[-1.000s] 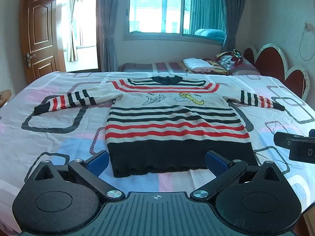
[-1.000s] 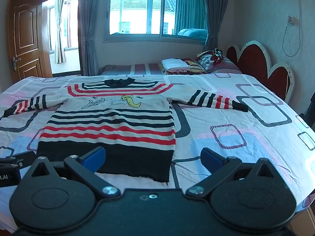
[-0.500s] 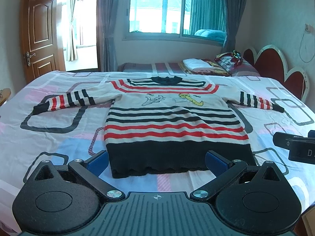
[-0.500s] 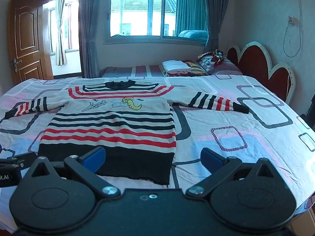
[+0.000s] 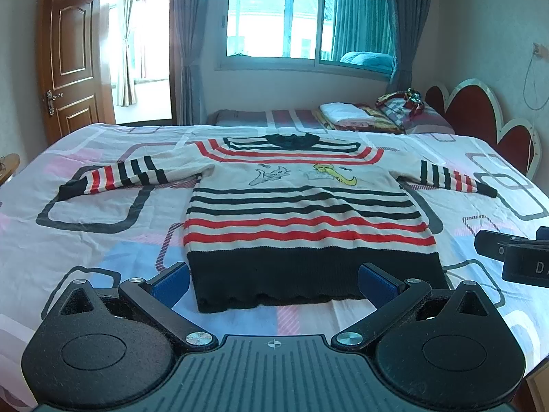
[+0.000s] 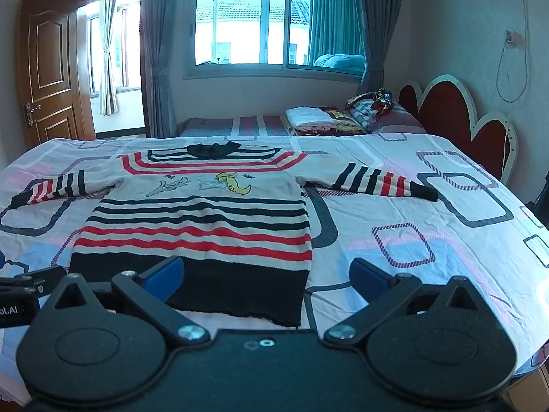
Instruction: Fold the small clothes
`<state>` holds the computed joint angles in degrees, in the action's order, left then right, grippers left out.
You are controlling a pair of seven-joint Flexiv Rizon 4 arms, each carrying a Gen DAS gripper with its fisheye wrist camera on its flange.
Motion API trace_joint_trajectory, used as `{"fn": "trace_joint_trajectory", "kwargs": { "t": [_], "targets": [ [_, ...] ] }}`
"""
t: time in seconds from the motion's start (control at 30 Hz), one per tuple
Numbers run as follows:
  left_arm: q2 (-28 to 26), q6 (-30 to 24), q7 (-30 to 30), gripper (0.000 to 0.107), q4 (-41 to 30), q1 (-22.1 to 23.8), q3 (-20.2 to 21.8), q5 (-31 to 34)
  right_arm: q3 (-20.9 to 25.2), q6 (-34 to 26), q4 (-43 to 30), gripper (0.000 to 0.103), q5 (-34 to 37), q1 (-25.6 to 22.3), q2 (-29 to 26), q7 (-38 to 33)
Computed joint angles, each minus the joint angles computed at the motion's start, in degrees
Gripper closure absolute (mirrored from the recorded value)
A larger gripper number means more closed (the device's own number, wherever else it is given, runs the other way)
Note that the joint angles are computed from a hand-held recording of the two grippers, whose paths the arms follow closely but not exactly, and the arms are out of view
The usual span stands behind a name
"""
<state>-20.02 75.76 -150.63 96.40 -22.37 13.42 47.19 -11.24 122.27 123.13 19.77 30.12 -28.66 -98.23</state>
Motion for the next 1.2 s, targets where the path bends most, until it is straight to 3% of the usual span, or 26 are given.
{"fn": "trace_joint_trajectory", "kwargs": {
  "t": [1.2],
  "targets": [
    [-0.5, -1.3, -1.2, 0.004, -0.8, -0.2, 0.0, 0.3, 2.3, 0.3, 0.0, 0.001, -3.2, -3.1, -0.2, 1.4]
  ]
}}
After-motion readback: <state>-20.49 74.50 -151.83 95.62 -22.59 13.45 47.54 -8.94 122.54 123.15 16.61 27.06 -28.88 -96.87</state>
